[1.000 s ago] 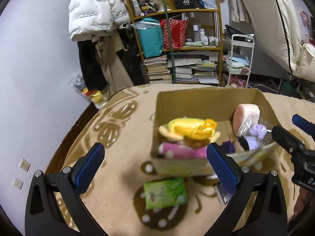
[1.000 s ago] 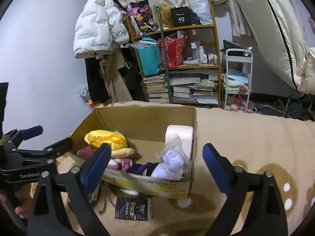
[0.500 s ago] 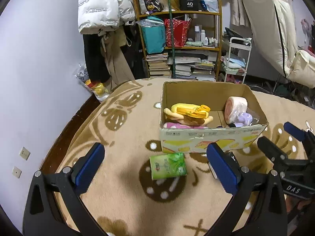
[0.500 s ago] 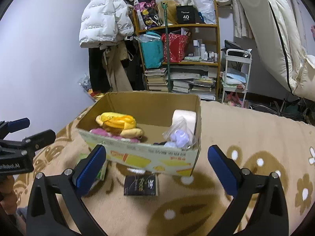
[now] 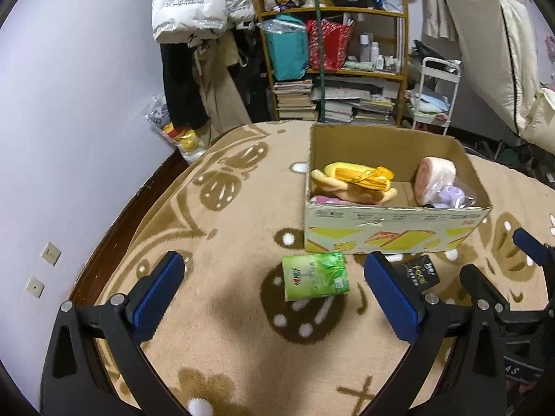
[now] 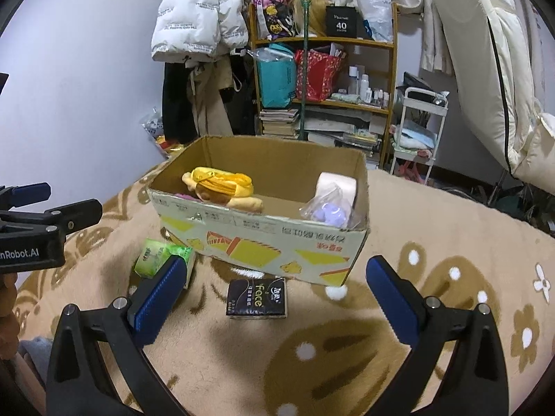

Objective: Organize soft objects
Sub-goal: 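Open both grippers and withdraw them toward the two tissue packs on the rug, then lower left gripper onto green tissue pack while right gripper lowers onto black Face pack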

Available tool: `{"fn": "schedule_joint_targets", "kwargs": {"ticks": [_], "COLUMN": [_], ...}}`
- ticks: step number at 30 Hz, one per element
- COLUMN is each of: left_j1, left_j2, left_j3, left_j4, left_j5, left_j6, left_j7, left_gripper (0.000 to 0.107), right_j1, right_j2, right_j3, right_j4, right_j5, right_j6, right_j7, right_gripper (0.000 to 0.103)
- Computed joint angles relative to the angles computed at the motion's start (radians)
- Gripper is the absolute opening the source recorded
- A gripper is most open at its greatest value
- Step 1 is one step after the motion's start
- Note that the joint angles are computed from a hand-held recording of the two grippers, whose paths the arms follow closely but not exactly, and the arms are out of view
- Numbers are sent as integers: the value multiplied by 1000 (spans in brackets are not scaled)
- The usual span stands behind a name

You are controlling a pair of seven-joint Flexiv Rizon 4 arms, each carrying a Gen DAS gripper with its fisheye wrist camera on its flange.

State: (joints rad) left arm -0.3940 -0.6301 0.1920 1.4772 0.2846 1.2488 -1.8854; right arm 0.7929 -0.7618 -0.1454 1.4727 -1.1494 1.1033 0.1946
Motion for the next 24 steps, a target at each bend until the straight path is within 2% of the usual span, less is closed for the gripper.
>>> {"fn": "schedule_joint_targets", "kwargs": {"ticks": [3,15,24], "left_j1": [26,104,127], "left_j2": [-16,-89,-127], "left_j3": [-31,-111,-138], "left_j4": [-14,-90,-106], "left_j5": [-34,-170,-225], "left_j6": [-35,-162,-159], "left_j7": [25,127,178], "left_gripper": [102,102,102], "right_j1": [-13,4,6], "right_j2": [-31,-106,-161], "right_j3": [21,25,40], "right_j4": [-30,-109,-168], "right_j5": [48,227,365], "right_j6": [10,-1,-11], "right_j7": [-38,-198,-297], "right_gripper": [103,103,103]}}
